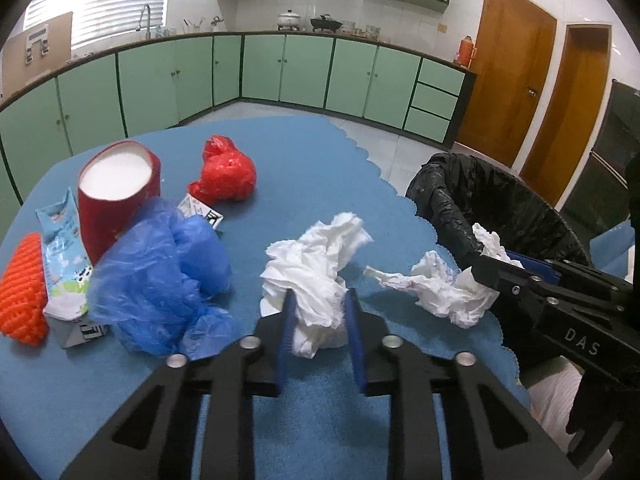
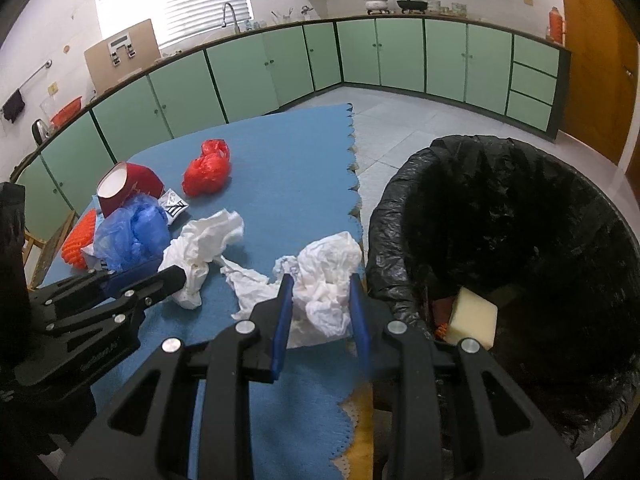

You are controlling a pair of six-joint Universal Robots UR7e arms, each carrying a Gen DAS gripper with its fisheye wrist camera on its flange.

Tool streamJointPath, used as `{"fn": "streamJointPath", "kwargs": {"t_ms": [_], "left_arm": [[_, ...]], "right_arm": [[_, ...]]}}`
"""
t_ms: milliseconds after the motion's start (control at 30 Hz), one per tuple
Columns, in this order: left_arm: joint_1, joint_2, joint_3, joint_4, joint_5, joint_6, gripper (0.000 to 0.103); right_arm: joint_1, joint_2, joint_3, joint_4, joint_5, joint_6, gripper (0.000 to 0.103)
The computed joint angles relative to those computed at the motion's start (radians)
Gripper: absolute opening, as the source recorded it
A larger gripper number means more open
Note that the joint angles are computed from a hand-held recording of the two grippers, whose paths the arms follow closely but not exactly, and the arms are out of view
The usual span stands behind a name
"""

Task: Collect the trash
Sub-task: 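Carry both white tissues toward the trash bin with both grippers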

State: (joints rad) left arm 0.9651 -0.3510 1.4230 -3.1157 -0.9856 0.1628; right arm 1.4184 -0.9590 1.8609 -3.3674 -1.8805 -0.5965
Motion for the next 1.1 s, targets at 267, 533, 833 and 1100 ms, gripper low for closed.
{"fn": "streamJointPath", "kwargs": {"t_ms": [267, 533, 833, 1100], "left_arm": [[-0.018, -0.030, 0.031, -0.036, -0.003, 0.012, 0.013], [-0.050, -0.056, 0.032, -0.044, -0.025, 0.019, 0.013], [-0.086, -0.001, -0.083, 0.018, -0.100, 0.043, 0.013], [-0.115, 0.135, -0.296, 0.133, -0.194, 0.053, 0.013]], "right_arm": [[0.008, -0.021, 0.014, -0.034, 0.023, -0.008, 0.026], [0.020, -0.072, 0.044, -0.087, 0.039, -0.030, 0.026], [0.000, -0.147, 0.058, -0.162, 0.004, -0.038, 0.026], [-0.071, -0.203, 0.040, -0.199, -0.021, -0.041, 0.026]]}}
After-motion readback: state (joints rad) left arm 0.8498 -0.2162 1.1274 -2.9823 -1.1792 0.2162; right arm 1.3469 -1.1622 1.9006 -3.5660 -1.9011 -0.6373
